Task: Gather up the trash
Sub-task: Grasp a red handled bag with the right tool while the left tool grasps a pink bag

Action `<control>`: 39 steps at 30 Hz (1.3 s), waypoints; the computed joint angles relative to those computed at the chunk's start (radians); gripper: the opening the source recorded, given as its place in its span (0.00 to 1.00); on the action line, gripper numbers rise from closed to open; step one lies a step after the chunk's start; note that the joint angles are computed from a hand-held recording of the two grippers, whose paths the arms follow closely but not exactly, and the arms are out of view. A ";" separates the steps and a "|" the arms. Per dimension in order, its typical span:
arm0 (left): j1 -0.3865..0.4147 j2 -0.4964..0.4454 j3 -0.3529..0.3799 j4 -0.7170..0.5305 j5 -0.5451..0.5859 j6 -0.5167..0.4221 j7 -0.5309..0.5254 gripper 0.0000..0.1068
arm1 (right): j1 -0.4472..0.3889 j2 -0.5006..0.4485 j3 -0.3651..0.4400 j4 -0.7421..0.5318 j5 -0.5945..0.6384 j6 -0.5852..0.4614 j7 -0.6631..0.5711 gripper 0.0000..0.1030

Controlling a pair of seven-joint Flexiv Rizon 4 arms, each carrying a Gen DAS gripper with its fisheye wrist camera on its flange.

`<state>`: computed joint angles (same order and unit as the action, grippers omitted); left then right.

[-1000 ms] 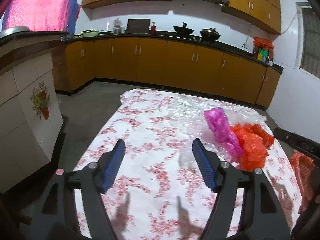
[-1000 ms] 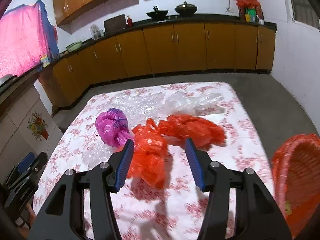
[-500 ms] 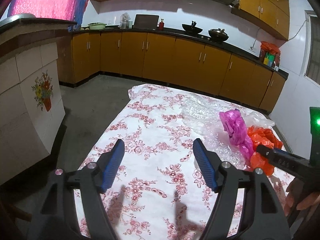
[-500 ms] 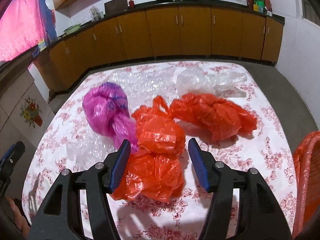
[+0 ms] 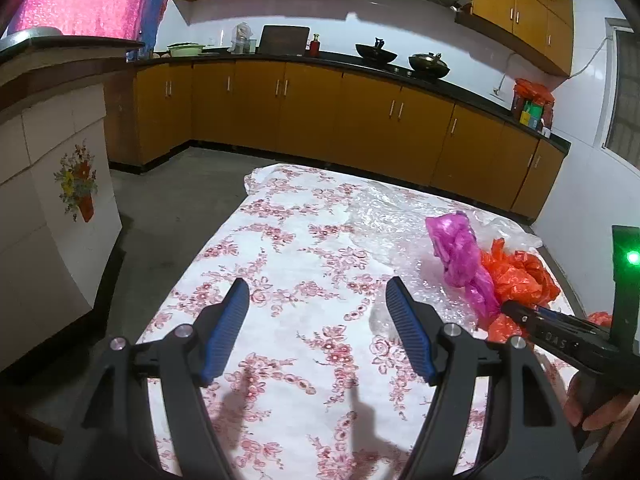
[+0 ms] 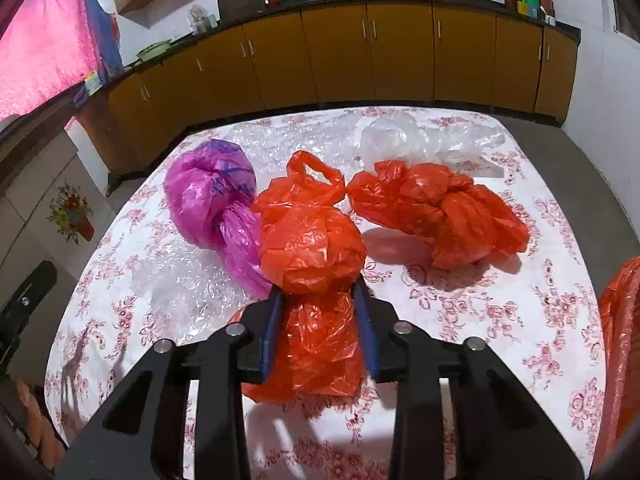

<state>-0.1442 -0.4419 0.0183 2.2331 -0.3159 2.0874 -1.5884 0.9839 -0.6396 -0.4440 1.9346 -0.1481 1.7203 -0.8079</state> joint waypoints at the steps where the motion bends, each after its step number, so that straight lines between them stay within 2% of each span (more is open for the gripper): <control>1: 0.000 0.000 -0.002 -0.002 0.001 -0.003 0.000 0.65 | 0.004 0.004 -0.004 0.009 0.002 0.011 -0.003 0.31; 8: -0.012 -0.001 -0.008 -0.019 0.007 -0.018 0.004 0.65 | 0.088 0.036 -0.076 0.083 0.077 0.074 -0.058 0.30; 11: -0.021 -0.005 -0.014 -0.038 0.003 -0.035 0.006 0.65 | 0.104 0.058 -0.078 0.118 0.129 0.104 -0.092 0.30; 17: -0.005 -0.027 -0.054 -0.108 0.040 -0.088 -0.011 0.66 | 0.090 0.116 -0.026 0.182 0.224 0.177 -0.170 0.30; 20: -0.022 -0.052 -0.055 -0.166 0.038 -0.125 -0.005 0.66 | 0.136 0.130 -0.065 0.206 0.293 0.193 -0.208 0.30; 25: -0.079 -0.108 -0.026 -0.278 0.006 -0.210 0.009 0.65 | 0.239 0.138 -0.191 0.247 0.407 0.186 -0.264 0.30; 30: -0.185 -0.168 0.082 -0.379 -0.043 -0.304 0.014 0.65 | 0.237 0.149 -0.225 0.280 0.438 0.176 -0.261 0.30; 34: -0.211 -0.205 0.119 -0.445 -0.044 -0.388 -0.024 0.65 | 0.240 0.154 -0.243 0.300 0.440 0.173 -0.249 0.30; 36: -0.205 -0.215 0.118 -0.461 -0.027 -0.411 -0.044 0.62 | 0.245 0.155 -0.251 0.307 0.439 0.173 -0.247 0.30; 39: -0.196 -0.228 0.114 -0.488 0.000 -0.445 -0.073 0.52 | 0.257 0.157 -0.266 0.318 0.438 0.172 -0.246 0.30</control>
